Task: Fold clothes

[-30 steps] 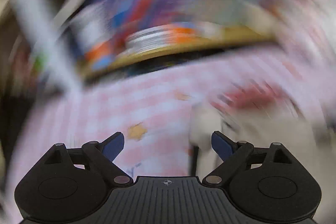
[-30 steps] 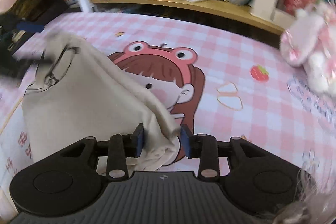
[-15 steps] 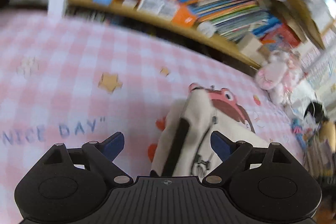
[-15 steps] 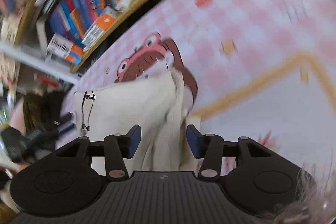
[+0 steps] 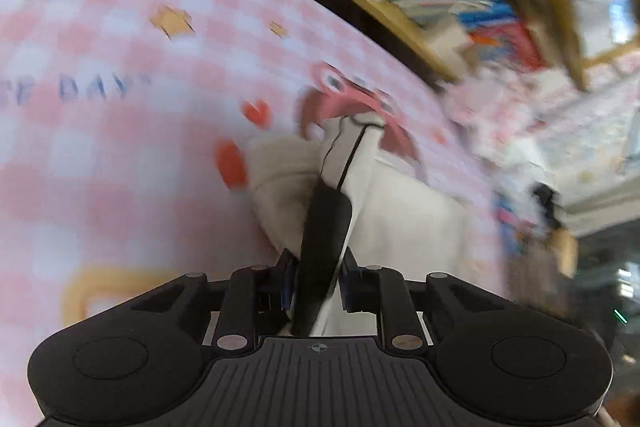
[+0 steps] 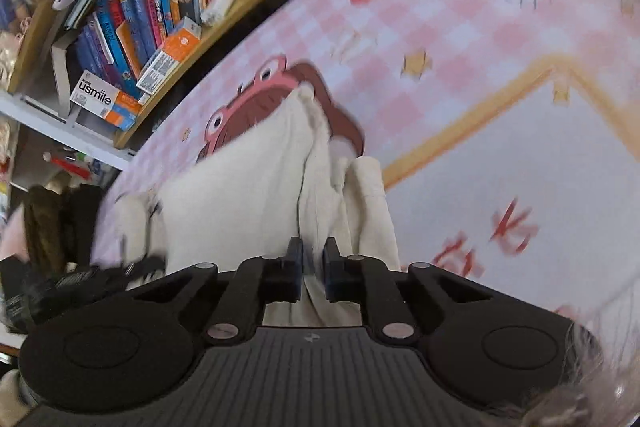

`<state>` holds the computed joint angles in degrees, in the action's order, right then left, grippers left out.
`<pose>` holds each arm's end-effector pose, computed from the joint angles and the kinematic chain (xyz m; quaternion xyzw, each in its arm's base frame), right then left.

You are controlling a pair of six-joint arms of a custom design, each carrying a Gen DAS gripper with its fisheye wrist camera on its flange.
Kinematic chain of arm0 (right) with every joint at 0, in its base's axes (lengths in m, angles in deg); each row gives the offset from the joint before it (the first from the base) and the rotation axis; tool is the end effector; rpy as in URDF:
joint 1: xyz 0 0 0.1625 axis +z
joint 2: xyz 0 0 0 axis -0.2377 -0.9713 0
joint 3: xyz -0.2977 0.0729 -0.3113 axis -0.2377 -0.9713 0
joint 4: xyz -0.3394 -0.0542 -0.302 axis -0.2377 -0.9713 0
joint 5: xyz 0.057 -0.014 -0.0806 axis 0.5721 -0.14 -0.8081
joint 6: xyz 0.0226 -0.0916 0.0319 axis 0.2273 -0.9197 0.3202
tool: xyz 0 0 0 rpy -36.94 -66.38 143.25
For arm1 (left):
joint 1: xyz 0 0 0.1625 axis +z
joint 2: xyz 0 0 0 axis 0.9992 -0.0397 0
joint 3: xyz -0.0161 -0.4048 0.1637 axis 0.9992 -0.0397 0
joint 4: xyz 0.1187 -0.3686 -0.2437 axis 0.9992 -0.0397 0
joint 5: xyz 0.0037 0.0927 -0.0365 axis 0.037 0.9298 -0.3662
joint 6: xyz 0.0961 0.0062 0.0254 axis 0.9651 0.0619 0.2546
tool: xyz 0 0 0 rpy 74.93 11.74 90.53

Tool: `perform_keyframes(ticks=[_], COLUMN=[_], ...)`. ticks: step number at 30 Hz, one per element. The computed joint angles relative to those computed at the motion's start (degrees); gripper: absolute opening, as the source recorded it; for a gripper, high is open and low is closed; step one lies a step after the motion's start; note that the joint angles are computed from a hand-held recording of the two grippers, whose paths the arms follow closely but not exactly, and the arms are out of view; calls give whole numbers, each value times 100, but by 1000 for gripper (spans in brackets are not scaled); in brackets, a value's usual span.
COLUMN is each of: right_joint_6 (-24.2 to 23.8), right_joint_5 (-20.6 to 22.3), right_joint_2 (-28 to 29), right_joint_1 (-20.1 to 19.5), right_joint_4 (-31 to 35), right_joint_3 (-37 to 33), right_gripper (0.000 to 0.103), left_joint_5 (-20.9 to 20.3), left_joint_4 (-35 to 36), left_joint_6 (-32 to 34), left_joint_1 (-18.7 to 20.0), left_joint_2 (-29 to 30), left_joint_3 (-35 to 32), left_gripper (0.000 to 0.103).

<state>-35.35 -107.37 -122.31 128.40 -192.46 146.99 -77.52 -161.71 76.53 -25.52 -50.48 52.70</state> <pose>0.2091 -0.3197 0.2001 -0.2480 -0.8228 0.4815 0.1722 -0.1610 -0.5784 0.2239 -0.2117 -0.9768 0.0002 0.0308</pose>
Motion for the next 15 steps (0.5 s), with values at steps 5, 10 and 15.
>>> perform_keyframes(ticks=[5,10,15], right_joint_6=[20,218,293], right_joint_5=[109,-11,6], right_joint_2=[-393,-497,-513], right_joint_1=[-73,52,47], right_joint_4=[171,594,1138], right_joint_3=[208,187,115], right_gripper=[10,49,52], left_joint_5=[-6,-90,-608], left_joint_4=[-8,-379,-1044], left_joint_6=[69,-246,-1239], left_joint_1=[178,261,501], left_joint_2=[-119,-24,91], left_joint_3=[100,167,295], left_gripper=[30,44,39])
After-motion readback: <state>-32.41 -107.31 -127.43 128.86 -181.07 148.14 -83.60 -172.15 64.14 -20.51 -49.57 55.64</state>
